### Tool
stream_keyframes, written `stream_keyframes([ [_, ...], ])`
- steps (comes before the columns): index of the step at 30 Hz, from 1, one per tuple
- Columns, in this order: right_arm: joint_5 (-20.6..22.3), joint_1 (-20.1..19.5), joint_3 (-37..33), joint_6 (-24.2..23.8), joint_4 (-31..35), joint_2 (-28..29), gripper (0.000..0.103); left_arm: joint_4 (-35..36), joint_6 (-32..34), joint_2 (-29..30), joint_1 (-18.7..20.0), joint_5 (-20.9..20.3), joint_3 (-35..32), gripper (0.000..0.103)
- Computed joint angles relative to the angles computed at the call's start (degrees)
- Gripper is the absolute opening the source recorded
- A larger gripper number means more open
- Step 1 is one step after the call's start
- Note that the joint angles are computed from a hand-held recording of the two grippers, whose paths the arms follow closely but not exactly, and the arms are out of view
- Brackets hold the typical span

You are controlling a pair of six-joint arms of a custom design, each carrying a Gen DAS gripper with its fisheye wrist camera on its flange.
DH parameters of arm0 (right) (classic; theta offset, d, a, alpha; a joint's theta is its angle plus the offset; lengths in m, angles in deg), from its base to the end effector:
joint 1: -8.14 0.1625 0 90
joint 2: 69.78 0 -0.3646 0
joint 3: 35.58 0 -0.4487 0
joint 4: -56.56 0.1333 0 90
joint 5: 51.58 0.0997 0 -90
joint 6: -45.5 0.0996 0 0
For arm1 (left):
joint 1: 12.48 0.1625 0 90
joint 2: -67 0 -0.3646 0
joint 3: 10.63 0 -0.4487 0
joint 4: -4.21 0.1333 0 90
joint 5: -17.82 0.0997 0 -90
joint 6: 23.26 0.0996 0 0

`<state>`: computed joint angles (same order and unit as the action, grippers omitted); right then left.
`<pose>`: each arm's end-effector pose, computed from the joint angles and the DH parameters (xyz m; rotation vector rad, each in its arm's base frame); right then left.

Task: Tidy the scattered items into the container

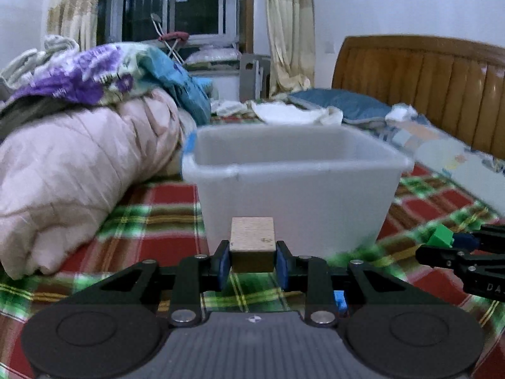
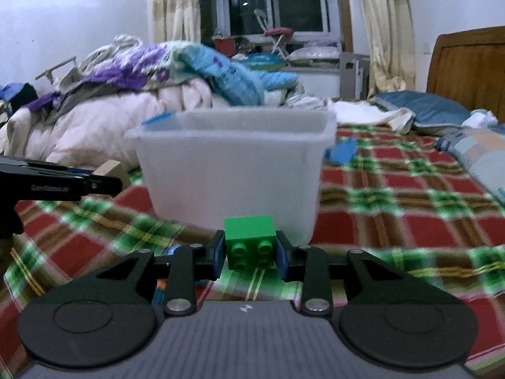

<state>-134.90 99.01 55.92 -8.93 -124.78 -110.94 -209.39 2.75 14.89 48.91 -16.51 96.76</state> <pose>0.1555 -0.6987 0.0478 1.3294 -2.4082 0.9902 -0.0830 -0.6023 0.1533 0.2630 1.9721 -1.2930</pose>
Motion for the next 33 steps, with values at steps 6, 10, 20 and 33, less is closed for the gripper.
stream_keyframes([
  [6,-0.20,2.24,-2.32,2.43,-1.09,-0.21,0.036,-0.60,2.31,-0.14,-2.28,2.18,-3.03,0.033],
  [10,-0.77,4.03,-6.04,4.04,0.29,1.13,0.036,0.41,3.08,0.15,-2.85,2.99,-5.77,0.033],
  [20,-4.43,6.81,-17.48,5.58,5.49,7.59,0.036,8.94,1.03,2.95,-1.11,4.45,-16.04,0.033],
  [33,0.20,4.97,-12.73,3.73,2.70,4.83,0.036,-4.78,8.13,1.41,-0.45,1.16,-4.29,0.082],
])
